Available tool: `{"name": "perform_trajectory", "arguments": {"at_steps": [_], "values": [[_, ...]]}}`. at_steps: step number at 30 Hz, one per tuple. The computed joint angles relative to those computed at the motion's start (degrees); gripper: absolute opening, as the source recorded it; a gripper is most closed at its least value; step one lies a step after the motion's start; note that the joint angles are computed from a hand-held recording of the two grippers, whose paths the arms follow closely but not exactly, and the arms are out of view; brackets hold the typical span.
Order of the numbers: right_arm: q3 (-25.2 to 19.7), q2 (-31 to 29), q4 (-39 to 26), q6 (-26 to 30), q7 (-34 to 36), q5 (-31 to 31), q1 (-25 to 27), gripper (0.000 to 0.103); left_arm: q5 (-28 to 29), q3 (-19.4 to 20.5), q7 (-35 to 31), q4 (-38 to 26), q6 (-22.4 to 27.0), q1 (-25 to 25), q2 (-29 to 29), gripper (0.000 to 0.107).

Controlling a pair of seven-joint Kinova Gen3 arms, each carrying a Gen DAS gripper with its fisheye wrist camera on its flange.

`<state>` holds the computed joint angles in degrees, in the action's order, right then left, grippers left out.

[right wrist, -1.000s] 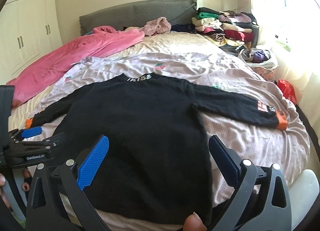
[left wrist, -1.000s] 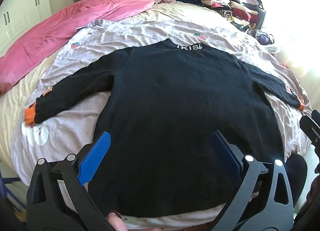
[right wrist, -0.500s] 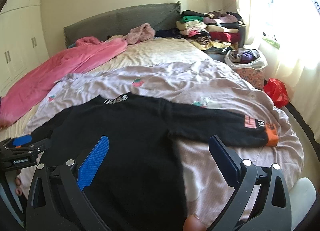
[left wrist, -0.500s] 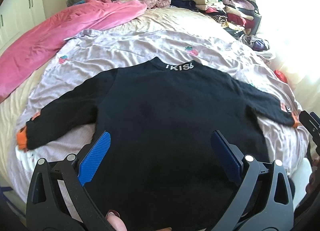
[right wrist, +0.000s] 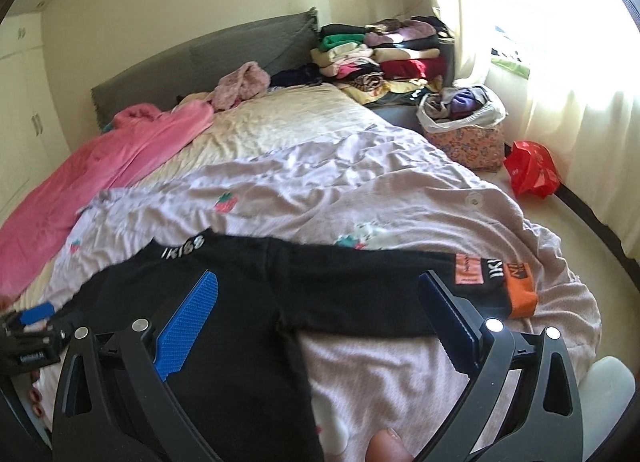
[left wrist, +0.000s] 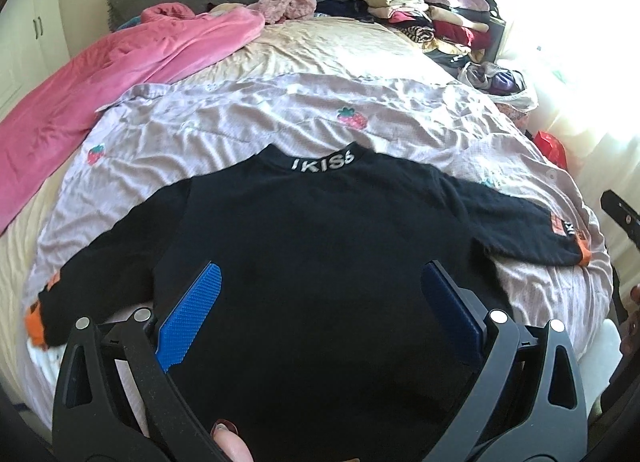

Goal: Fold small clothes
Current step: 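Move the right gripper to the orange sleeve cuff and grasp it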

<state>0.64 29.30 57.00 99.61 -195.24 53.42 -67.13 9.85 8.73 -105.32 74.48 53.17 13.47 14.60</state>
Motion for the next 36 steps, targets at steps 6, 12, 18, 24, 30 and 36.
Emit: {"name": "perform_trajectory", "arguments": {"at_steps": [6,12,18,24,30,36], "values": [[-0.6,-4.0,4.8,-0.9,-5.1,-0.2,2.9,0.099,-0.8,0.6,1.3,-3.9,0.3,2.2,2.0,0.094],[-1.6,-6.1,6.9,1.3,-7.8,-0.9,6.4,0.099,-2.8,1.0,2.6,-7.6,0.4,5.1,4.1,0.094],[-2.7,-7.2,9.3,4.4,-12.9,-1.2,8.1,0.099,-2.9,1.5,2.9,-12.4,1.5,7.3,7.2,0.094],[-4.9,-8.9,16.5,5.2,-22.7,-3.6,9.4,0.099,-5.4,0.8,4.9,-16.0,2.5,11.1,11.3,0.094],[-6.6,-9.3,23.1,4.4,-31.2,-9.7,12.1,0.099,-1.1,2.5,3.2,-10.7,-2.9,8.9,11.5,0.094],[-8.2,-11.1,28.5,0.8,-36.5,-12.8,14.5,0.099,-2.4,1.9,3.4,-9.4,-3.5,10.1,13.4,0.094]]}}
